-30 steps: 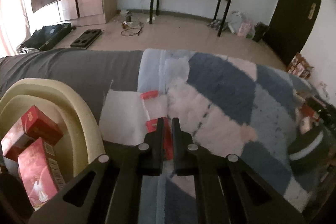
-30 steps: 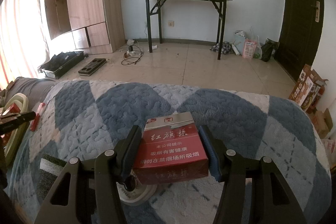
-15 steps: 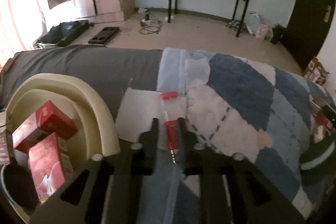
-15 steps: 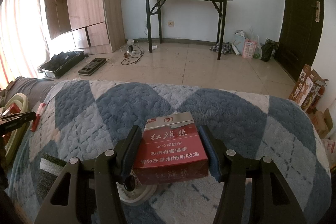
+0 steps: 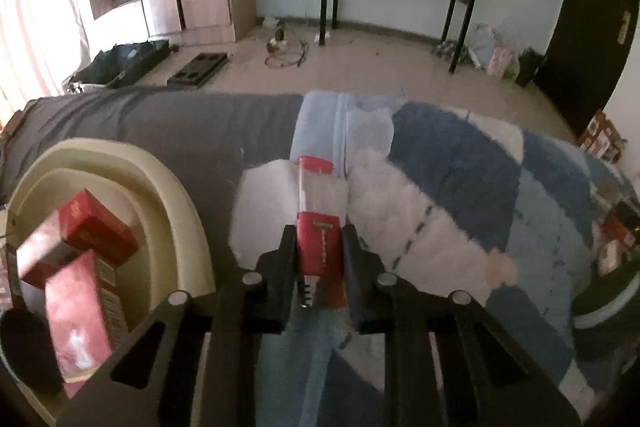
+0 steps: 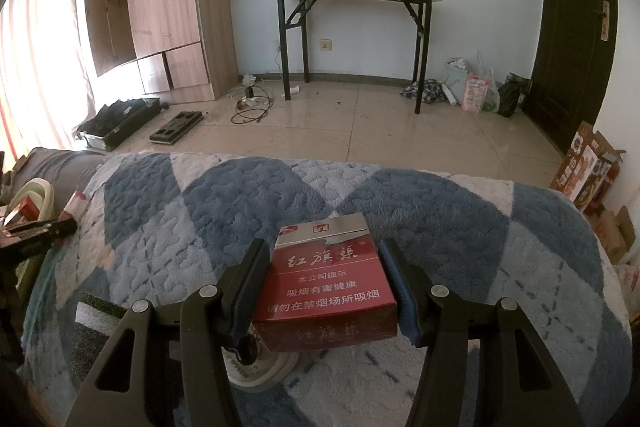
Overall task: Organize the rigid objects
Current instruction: 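Carry the lighter and red box into the basin and release both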
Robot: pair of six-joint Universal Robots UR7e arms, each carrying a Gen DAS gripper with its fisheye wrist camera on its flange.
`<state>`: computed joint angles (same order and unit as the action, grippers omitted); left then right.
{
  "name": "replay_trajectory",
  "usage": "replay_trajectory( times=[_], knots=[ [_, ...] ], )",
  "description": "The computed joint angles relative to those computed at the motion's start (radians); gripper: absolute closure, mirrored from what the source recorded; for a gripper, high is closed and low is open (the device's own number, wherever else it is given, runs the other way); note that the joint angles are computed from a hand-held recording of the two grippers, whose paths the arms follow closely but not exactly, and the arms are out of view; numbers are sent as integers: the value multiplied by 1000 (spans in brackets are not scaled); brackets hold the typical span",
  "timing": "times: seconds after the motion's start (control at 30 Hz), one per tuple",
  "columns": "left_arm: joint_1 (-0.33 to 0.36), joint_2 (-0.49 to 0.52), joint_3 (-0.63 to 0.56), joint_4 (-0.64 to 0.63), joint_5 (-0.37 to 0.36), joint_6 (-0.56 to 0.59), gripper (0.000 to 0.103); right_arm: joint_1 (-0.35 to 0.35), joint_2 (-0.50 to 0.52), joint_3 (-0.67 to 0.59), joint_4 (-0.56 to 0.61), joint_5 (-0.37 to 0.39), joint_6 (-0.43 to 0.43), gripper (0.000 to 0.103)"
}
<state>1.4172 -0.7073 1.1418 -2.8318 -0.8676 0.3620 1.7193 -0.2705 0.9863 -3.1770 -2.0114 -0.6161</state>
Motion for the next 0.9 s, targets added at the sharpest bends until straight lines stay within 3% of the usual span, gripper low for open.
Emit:
replay_trajectory(
  times=[0.23,0.43,0.67,0.77,0.9],
  knots=[
    [4,-57,51,-80,-103,3,80,-2,-8,13,-13,6,10,47],
    [-9,-134,123,-153,-136,24,80,2,-38,64,-93,27,11,47],
    [-14,-257,217,-277,-72,59,80,67,-90,182,-215,111,-52,47],
    [6,-293,230,-273,-52,27,80,107,-91,220,-213,186,-80,47],
    [41,-277,179,-204,7,-52,80,145,-75,219,9,378,-75,47]
  ],
)
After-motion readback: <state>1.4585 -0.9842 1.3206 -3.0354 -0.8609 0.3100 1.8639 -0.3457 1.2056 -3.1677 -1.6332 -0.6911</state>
